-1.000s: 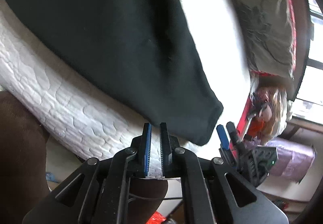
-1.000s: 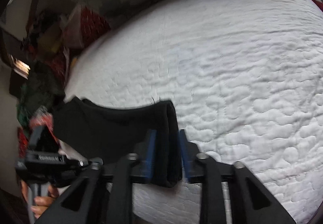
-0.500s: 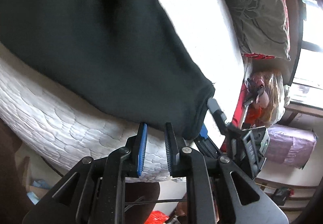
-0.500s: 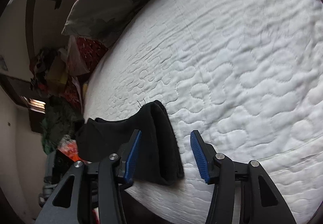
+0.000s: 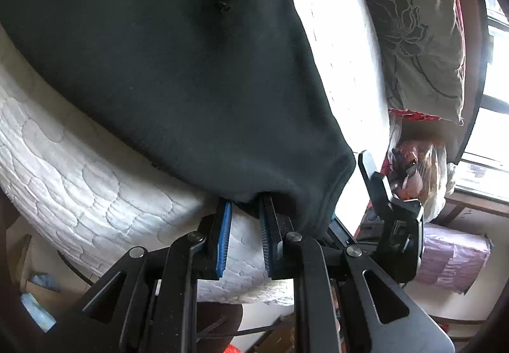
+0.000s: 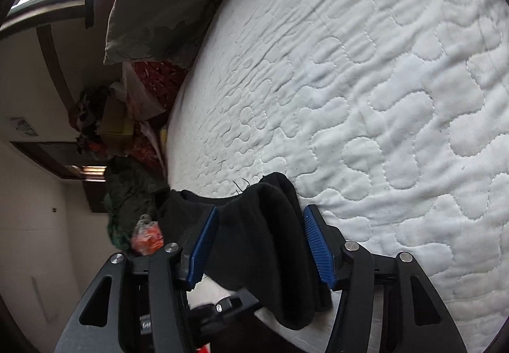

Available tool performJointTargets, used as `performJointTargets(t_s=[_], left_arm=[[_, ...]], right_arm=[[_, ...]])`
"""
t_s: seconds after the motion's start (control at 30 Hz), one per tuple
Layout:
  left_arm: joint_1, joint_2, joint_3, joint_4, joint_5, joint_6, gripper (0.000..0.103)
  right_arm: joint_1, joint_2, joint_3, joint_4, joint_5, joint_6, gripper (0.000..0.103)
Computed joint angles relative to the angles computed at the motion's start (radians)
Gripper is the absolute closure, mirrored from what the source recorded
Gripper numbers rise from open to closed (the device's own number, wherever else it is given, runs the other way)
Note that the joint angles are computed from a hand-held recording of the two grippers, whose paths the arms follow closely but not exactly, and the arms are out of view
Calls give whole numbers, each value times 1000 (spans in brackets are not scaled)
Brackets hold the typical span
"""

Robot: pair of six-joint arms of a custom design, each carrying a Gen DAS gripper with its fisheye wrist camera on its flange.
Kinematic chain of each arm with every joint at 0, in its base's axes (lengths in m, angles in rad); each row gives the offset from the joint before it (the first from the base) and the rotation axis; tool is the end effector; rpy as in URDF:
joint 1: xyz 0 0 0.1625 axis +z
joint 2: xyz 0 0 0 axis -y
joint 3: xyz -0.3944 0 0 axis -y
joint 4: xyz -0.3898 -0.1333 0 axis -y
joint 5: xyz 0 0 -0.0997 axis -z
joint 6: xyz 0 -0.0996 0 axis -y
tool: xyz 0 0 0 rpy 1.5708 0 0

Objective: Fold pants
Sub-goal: 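Fold the held hem over with the left tool while the right tool opens and releases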

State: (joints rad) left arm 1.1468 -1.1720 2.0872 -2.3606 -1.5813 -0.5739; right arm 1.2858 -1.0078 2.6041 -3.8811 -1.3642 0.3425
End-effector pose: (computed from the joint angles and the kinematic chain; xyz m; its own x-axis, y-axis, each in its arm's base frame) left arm -0.0758 -0.4894 0.1057 -0.9874 -0.1465 -0.0591 -0.1523 0.9821 0.1107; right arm 0.0520 -0.3693 0.0980 -0.8489 0.3813 -0.3660 0.5283 0.6340 -0.5648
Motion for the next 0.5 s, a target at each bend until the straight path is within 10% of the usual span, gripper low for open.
performJointTargets(t_s=[0.5], left_arm=[[22,-77,77,-130,-40,-96,89]], right_arm=[[-82,-13,17,52,139,-35,46]])
